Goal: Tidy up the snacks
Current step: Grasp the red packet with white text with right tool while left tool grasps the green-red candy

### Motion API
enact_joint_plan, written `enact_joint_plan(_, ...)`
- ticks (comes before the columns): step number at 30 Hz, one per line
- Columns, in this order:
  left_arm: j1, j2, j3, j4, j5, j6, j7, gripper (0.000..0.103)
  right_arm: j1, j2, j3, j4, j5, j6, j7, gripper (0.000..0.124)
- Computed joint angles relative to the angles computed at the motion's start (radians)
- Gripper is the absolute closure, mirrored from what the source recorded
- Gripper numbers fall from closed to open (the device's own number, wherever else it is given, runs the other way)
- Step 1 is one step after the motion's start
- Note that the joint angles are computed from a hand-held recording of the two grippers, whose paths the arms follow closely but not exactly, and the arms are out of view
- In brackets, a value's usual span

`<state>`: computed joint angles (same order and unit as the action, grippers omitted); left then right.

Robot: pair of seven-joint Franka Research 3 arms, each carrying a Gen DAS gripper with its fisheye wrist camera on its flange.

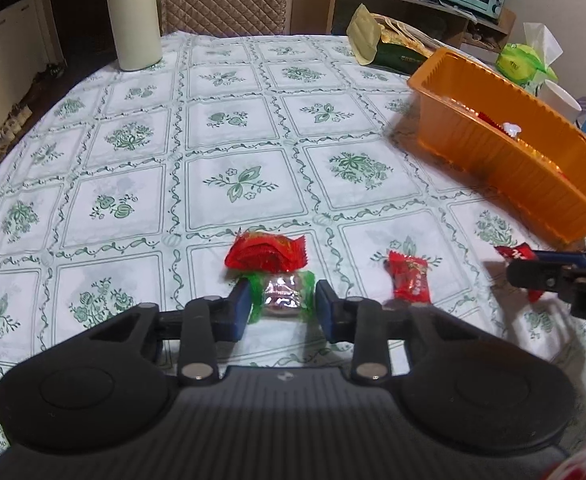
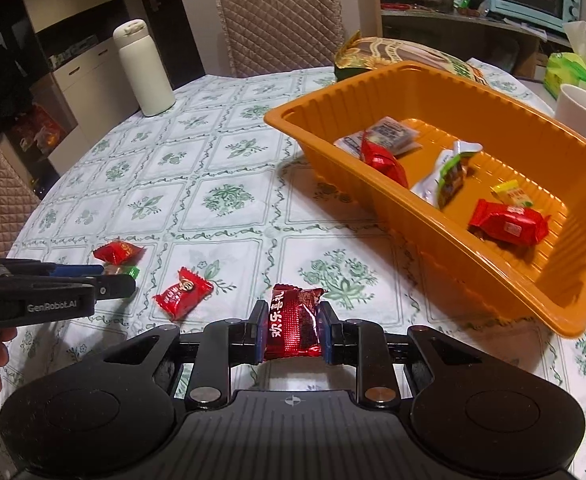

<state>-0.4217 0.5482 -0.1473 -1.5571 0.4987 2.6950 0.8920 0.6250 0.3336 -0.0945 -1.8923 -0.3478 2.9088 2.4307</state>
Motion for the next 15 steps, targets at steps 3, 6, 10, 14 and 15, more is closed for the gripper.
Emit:
enact_joint_plan(3,-0.002,-0.002,0.002,-0.006,0.009,0.008,0.004,0.077,0.002,-0.008,0.000,-0.013,0.003,0.004,0.007,0.098)
enact_joint_plan(6,0.007,-0.006,-0.008,-0.013,-0.002,0.013,0.024,0.079,-0.001,-0.013,0.005,-0.021,0.006,0.009,0.005,0.098)
enact_joint_plan(10,0.017,-0.024,-0.022,-0.040,-0.020,0.021,0.050,0.080,-0.003,-0.018,0.010,-0.027,0.011,0.014,-0.001,0.098)
enact_joint_plan(14,0.024,-0.055,-0.032,-0.082,-0.037,0.037,0.064,0.080,0.001,-0.031,0.008,-0.040,0.007,0.027,0.002,0.098)
enact_joint_plan(15,0.026,-0.064,-0.034,-0.092,-0.040,0.042,0.066,0.080,0.003,-0.036,0.006,-0.045,0.004,0.032,0.005,0.098)
